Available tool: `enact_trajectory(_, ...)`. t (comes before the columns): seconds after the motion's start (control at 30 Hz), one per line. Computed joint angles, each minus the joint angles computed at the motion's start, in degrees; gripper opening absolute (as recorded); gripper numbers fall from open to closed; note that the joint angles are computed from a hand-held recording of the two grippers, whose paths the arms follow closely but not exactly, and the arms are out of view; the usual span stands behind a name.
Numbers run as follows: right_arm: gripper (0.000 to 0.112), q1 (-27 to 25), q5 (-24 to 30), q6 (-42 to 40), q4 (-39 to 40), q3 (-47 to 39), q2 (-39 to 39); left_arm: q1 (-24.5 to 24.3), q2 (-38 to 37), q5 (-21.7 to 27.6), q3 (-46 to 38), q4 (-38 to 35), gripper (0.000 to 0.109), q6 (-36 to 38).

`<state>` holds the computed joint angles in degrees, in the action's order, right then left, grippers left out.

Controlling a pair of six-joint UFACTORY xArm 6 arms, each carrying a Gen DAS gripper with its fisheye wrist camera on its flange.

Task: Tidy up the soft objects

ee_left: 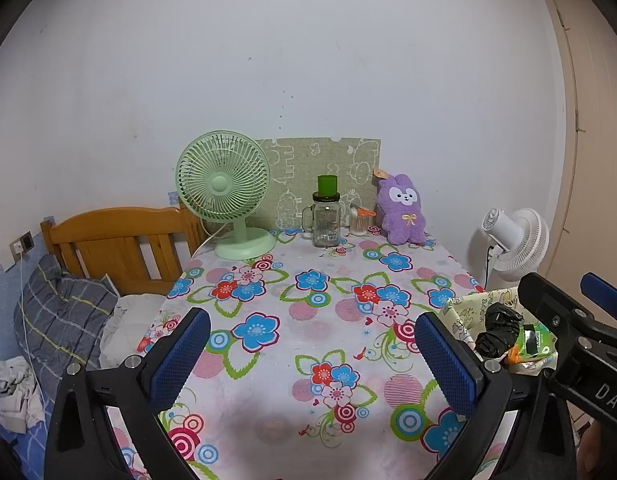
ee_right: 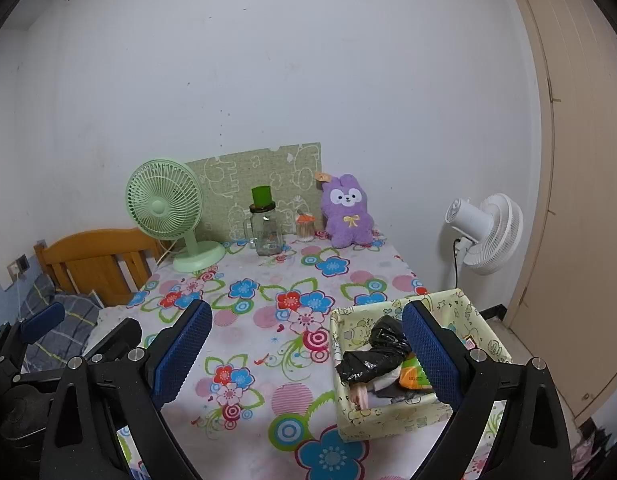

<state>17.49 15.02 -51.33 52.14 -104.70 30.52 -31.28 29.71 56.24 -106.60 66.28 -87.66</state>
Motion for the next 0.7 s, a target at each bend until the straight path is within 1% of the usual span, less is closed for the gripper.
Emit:
enact_trajectory(0.3,0.098,0.08,0.34,-1.12,0.72,-0.07,-0.15,-0.3,-0.16,0.91,0.17,0.51,0.103,-0.89)
enact_trajectory(0.7,0.098,-0.38,2.59,-3.62,3.54,-1.39,0.06,-1.0,-0.25,3.07,-0.39,0.38,0.103,-2.02)
